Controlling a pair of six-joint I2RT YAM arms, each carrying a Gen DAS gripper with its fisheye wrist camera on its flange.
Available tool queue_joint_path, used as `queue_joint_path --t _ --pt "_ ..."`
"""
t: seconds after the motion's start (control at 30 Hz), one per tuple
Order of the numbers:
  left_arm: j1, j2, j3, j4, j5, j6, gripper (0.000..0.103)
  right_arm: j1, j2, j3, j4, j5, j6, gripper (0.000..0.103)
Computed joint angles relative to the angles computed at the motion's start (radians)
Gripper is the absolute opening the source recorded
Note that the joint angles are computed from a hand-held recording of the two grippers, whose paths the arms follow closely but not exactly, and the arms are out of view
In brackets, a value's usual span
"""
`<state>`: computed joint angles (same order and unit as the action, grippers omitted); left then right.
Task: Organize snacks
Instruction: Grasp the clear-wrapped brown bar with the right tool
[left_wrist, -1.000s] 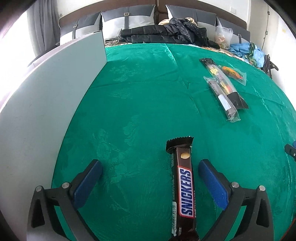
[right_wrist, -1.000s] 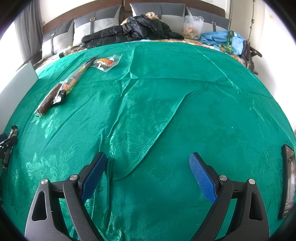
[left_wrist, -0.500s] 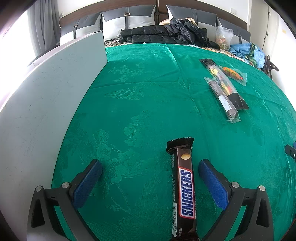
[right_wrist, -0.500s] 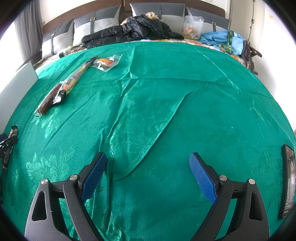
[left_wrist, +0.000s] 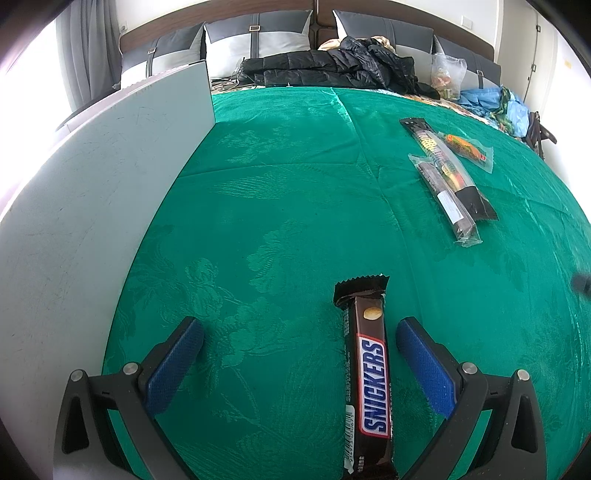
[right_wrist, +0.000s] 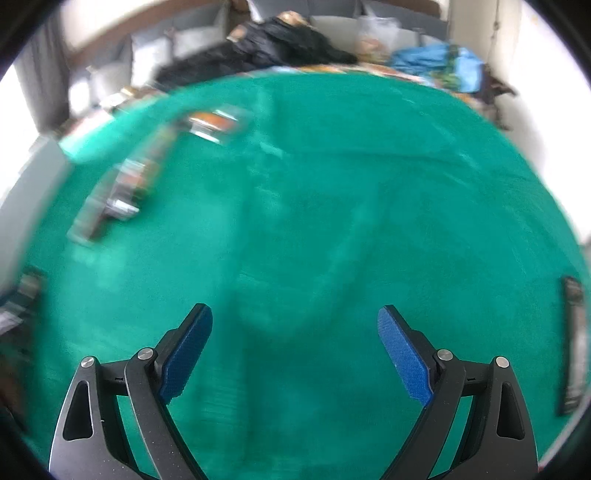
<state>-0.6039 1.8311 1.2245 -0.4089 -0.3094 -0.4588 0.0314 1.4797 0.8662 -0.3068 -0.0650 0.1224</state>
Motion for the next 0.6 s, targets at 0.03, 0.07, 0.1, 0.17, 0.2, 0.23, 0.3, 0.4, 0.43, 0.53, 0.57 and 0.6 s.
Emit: queue_joint_path --t 0.03,0.07,0.1,0.17,0.2,0.23,0.3,0.4,0.43,0.53,0.57,0.6 --pt "0.000 0.002 0.004 -0.002 0.000 0.000 0.103 0.025 -0.003 0.016 0.009 -0.041 0.023 0.093" --pt "0.001 0.001 0.002 -0.001 0.000 0.000 0.103 0.063 0.003 0.042 0.025 -0.096 0.047 0.093" --pt "0.000 0.002 0.003 -0.001 0.000 0.000 0.103 0.107 0.032 0.090 0.031 -0.145 0.060 0.092" --pt "0.000 0.001 0.001 0.000 0.000 0.000 0.103 0.189 0.131 0.219 -0.006 -0.180 0.062 0.091" --pt "0.000 0.002 0.002 -0.001 0.000 0.000 0.103 0.229 0.196 0.299 -0.031 -0.176 0.059 0.090" --pt "0.000 0.003 0.004 -0.001 0.000 0.000 0.103 0.255 0.246 0.358 -0.053 -0.163 0.056 0.090" --pt "0.000 0.001 0.001 0.000 0.000 0.000 0.103 0.301 0.376 0.508 -0.123 -0.119 0.052 0.089" --pt "0.000 0.002 0.002 0.000 0.000 -0.001 0.103 0.339 0.532 0.683 -0.229 -0.071 0.070 0.074" --pt "0.000 0.001 0.001 0.001 0.000 -0.001 0.103 0.347 0.570 0.729 -0.265 -0.047 0.070 0.063" --pt "-0.001 0.003 0.003 0.000 -0.001 -0.001 0.103 0.381 0.605 0.770 -0.282 0.062 0.054 0.027" --pt "-0.001 0.002 0.001 0.001 0.000 -0.001 0.103 0.387 0.609 0.781 -0.300 0.079 0.055 0.023" --pt "-0.001 0.002 0.001 0.001 0.000 -0.001 0.103 0.386 0.602 0.776 -0.304 0.072 0.056 0.019"
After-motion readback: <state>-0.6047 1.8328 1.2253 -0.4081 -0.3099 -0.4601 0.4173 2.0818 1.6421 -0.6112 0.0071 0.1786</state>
